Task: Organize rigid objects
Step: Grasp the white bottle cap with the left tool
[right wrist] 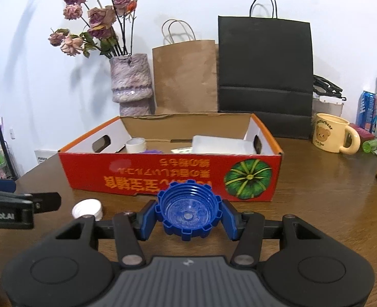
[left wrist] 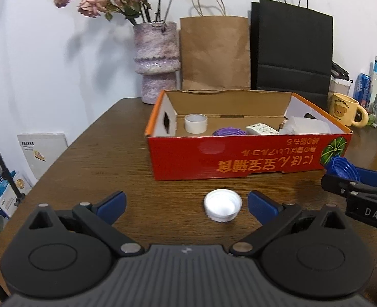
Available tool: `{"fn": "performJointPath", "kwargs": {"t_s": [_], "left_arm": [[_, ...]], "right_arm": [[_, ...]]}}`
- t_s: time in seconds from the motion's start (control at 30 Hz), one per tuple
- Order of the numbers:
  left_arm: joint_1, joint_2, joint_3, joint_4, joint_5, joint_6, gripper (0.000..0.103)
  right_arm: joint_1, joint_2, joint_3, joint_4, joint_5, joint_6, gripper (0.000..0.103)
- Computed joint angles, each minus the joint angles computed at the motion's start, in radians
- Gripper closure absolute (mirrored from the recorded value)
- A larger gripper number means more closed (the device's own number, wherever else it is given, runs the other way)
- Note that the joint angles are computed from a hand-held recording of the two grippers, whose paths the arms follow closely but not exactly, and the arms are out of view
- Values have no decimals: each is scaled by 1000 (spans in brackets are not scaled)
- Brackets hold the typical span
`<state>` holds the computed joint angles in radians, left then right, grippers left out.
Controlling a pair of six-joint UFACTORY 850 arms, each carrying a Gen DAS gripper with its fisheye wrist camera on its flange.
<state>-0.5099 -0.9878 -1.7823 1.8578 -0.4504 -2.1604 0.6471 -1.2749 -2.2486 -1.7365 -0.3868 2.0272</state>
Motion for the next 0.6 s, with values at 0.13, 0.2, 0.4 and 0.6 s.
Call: {"fn": "performJointPath", "kwargs": {"t_s": [0.13, 0.2, 0.4, 0.6], "left_arm": [[-6, -49, -78, -109, 16, 119, 0], [-9, -70, -113, -170, 15, 181, 0], [-12, -141, -226, -366, 7, 377, 0], [-9, -207, -337, -532, -15, 537, 0]], "right_arm": [[-13, 21, 40, -61, -8, 54, 51], [-20, 27, 51, -72, -10, 65, 51], [-41, 37, 72, -88, -17, 83, 51], [-56, 35, 75, -72, -23, 76, 51]]}}
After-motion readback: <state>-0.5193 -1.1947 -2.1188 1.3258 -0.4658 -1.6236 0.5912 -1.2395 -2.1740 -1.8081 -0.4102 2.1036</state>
